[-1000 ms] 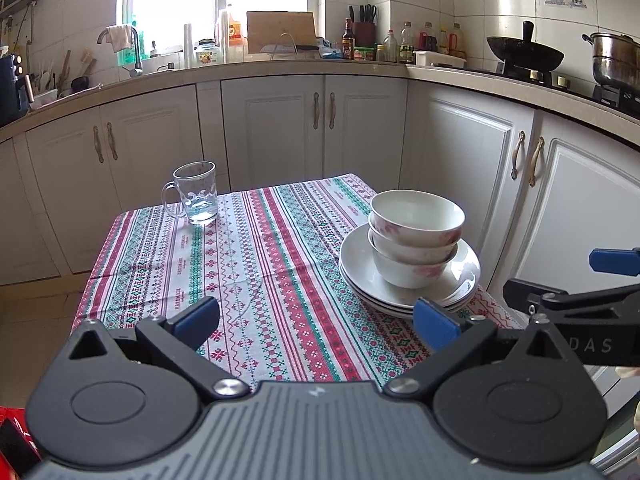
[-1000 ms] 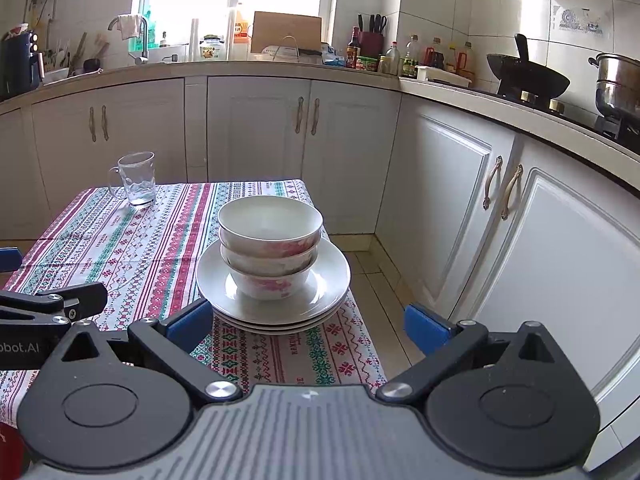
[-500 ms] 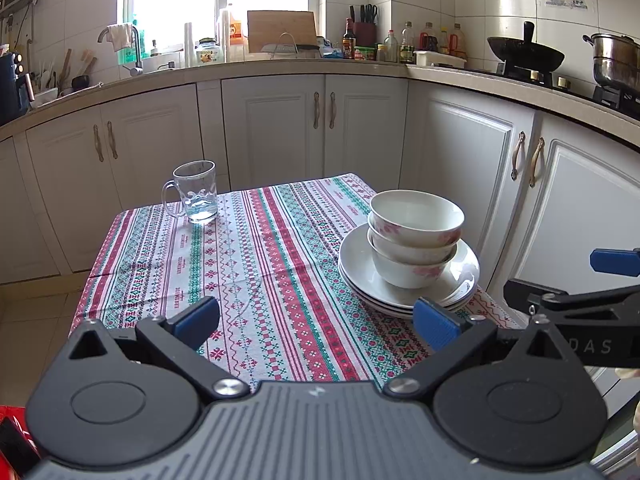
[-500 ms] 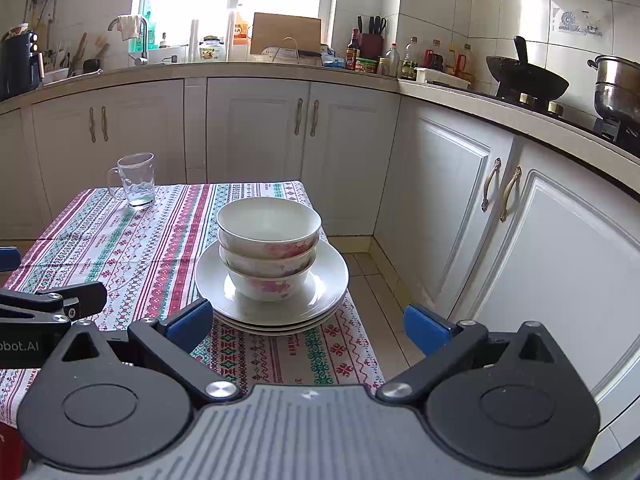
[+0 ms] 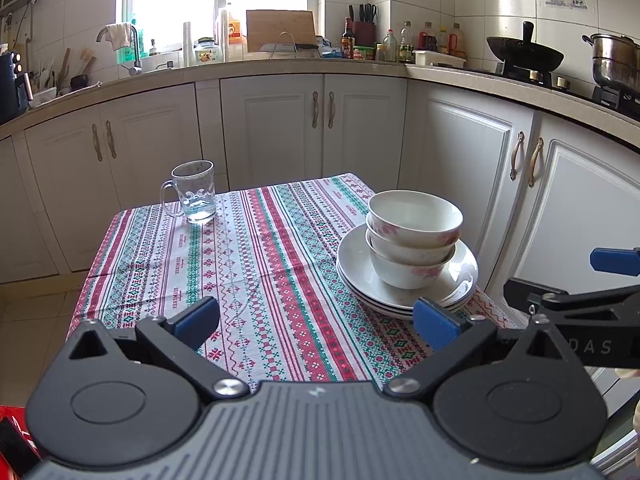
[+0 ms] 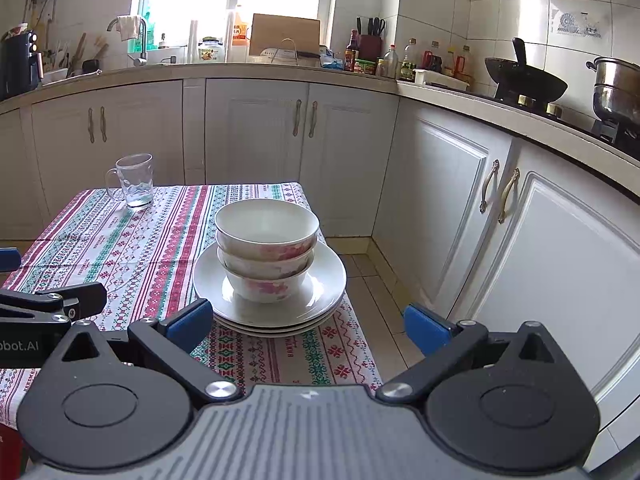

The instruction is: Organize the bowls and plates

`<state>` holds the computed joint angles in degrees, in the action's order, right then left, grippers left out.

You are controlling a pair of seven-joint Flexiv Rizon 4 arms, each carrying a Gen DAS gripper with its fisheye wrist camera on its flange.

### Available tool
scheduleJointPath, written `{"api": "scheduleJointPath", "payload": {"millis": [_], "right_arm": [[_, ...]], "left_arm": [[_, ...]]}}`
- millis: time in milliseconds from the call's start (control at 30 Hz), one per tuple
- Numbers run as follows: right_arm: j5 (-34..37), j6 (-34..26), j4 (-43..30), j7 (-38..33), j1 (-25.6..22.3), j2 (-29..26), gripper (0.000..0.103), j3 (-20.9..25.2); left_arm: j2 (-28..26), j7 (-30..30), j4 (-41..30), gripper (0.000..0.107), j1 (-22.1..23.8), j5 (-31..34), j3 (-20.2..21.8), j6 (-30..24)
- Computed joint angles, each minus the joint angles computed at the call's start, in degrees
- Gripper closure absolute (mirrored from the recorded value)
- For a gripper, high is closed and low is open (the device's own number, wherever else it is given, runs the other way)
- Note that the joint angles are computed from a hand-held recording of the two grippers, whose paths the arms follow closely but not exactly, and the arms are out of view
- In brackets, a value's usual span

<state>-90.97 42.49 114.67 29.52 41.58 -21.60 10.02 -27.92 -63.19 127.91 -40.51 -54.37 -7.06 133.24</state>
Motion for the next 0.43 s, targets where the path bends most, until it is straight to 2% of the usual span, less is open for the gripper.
{"api": "scheduleJointPath", "payload": {"millis": [433], "right_arm": [[-0.14,-0.41,0.02,-0.03,0.04,0.04,0.000,-0.01]], "left_arm": [[0.12,0.11,-0.06,0.004,0.03,0.14,0.14,-0.33]]}}
